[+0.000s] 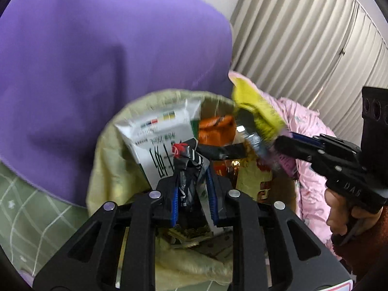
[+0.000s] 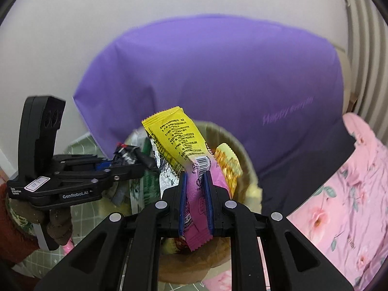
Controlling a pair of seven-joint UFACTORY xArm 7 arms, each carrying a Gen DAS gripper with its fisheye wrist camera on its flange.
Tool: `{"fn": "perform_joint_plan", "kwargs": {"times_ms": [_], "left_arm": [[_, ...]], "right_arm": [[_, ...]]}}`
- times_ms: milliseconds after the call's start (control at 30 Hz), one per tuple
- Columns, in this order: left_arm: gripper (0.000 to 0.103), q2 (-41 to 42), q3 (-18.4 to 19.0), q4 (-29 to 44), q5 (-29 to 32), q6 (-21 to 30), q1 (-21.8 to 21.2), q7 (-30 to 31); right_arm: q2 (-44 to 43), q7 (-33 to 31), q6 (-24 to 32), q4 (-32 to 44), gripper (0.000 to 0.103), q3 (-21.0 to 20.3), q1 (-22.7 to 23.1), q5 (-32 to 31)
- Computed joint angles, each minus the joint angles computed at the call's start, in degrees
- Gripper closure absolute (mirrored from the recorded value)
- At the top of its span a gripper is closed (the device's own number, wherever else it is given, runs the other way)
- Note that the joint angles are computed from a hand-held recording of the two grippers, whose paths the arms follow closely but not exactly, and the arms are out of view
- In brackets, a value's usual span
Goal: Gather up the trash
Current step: 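Carry the black wrapper and yellow-pink candy bar over the trash bag, then open both tools to drop the wrappers into the bag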
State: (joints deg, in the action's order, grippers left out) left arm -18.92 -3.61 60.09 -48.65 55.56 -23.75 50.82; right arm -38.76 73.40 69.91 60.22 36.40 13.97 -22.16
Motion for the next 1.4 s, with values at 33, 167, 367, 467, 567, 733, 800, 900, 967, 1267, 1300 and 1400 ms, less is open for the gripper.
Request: {"fn": "perform_joint_plan", "kwargs": {"times_ms": [33,167,367,467,567,733,800,900,967,1267,1300,1400], "left_arm": [[0.086,0.62,-0.52,0.17,0.69,-0.37,-0.05,-0.28],[0.086,3.18,-1.22,1.04,1.08,-0.23,-0.26,-0.67],[0.086,4.68,-1.32,2.02,0.0,0.27,0.24,-0.02],[0.086,4.1,-1.3,1.66,-0.19,0.62,0.59,0.28],[0.086,3.05,-0.47,0.86,-1.0,1.88,1.01,1.22],[0.083,1.93,0.41,0.87,-2.1,3.85,1.63,2.23],[0.075,1.41,0.88,0.94,-2.73,4.84,1.87,2.49],[0.062,0.84,1.62,1.32,-3.47,6.79,2.26,3.34],[0.058,0.04,1.92,1.39,-3.54,7.68,2.7,3.24],[0.055,-9.63,5.19,-5.64,-4.83,0.51,5.79,1.83],[0.055,-10.78,5.62,-6.98,-4.47,-1.26,6.26,1.5],[0.055,-13.19,7.98,-9.91,-2.28,-5.49,7.9,1.05]], "right_arm": [[0.33,-0.38,-0.73,-0.87,0.088,-0.65,0.27,0.29],[2.09,-1.77,-2.38,-2.47,0.088,-2.05,1.02,0.04],[0.9,-2.39,-2.98,-5.03,0.088,-4.14,2.75,0.57],[0.89,-2.44,-1.72,-4.36,0.088,-3.47,2.74,0.42],[0.65,-2.14,-0.35,-3.94,0.088,-2.78,2.61,0.14],[1.17,-2.09,1.72,-2.67,0.088,-1.77,2.49,-0.12],[1.27,-1.68,1.88,-2.41,0.088,-1.6,2.51,-0.27],[1.2,-1.01,2.02,-2.11,0.078,-1.2,2.47,-0.76],[1.68,-0.43,3.01,-1.13,0.067,-0.24,2.03,-1.31],[5.0,1.68,5.14,4.49,0.065,3.95,0.17,-5.56],[5.85,1.78,4.71,5.32,0.064,4.43,-0.12,-6.39],[9.88,2.35,2.87,8.4,0.06,6.37,-1.11,-9.71]]}}
